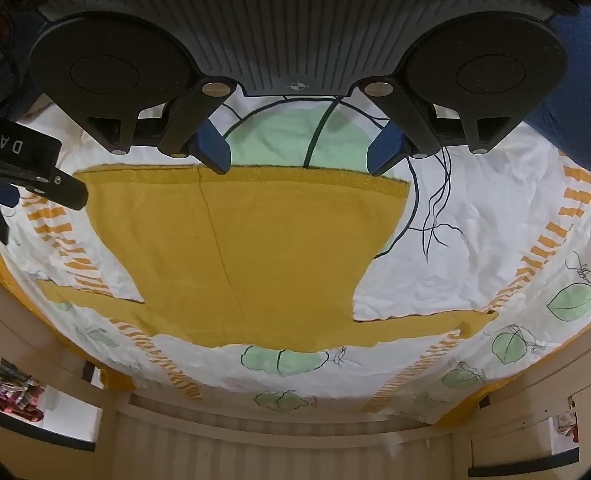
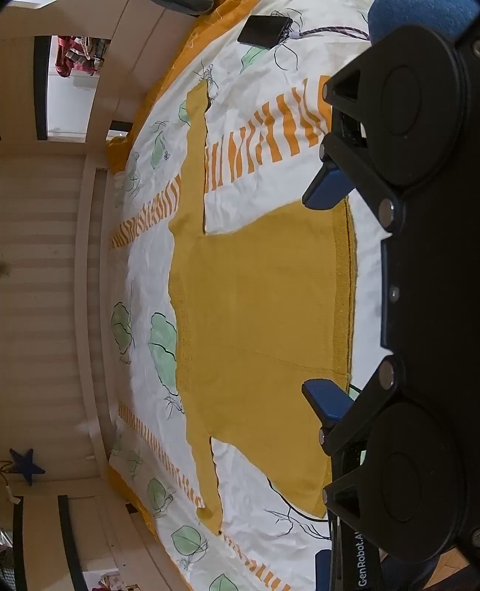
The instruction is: Fold small clothes
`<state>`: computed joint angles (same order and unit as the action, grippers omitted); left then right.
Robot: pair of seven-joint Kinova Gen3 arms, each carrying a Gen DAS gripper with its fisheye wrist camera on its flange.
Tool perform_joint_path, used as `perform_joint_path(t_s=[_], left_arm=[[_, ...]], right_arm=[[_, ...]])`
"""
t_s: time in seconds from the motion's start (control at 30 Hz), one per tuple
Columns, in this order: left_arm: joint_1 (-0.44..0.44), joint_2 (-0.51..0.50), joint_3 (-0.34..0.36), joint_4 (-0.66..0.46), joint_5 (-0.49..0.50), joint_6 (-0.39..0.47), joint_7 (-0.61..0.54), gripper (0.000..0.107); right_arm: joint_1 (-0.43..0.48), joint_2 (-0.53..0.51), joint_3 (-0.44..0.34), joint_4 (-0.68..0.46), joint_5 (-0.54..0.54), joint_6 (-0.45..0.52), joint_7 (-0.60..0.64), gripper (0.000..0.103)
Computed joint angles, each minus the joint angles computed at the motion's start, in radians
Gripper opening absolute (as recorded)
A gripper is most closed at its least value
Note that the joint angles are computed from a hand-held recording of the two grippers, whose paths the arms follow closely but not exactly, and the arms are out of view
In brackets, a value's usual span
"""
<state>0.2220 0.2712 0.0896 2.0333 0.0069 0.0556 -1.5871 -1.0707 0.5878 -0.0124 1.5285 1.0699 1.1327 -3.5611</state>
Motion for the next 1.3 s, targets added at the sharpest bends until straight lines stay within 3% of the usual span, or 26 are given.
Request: perform_joint_path(t_s=[0.33, 0.63, 1.3], left_arm=[[0.015, -0.002, -0.019, 0.000, -0.007, -0.003, 0.005, 0.081], [-0.037, 0.000, 0.032, -0.004, 0.000, 0.010, -0.010, 0.081], [-0.037, 0.008, 0.031, -0.012, 0.011, 0.021, -0.012, 0.081]], right_arm=[[0.008, -0.005, -0.001, 0.015, 0.000, -0.014, -0.004, 0.098], [0.005, 0.004, -0.001, 0.003, -0.010, -0.014, 0.007, 0.098], [0.004, 0.022, 0.010, -0.028, -0.029, -0.020, 0.046, 0.098]])
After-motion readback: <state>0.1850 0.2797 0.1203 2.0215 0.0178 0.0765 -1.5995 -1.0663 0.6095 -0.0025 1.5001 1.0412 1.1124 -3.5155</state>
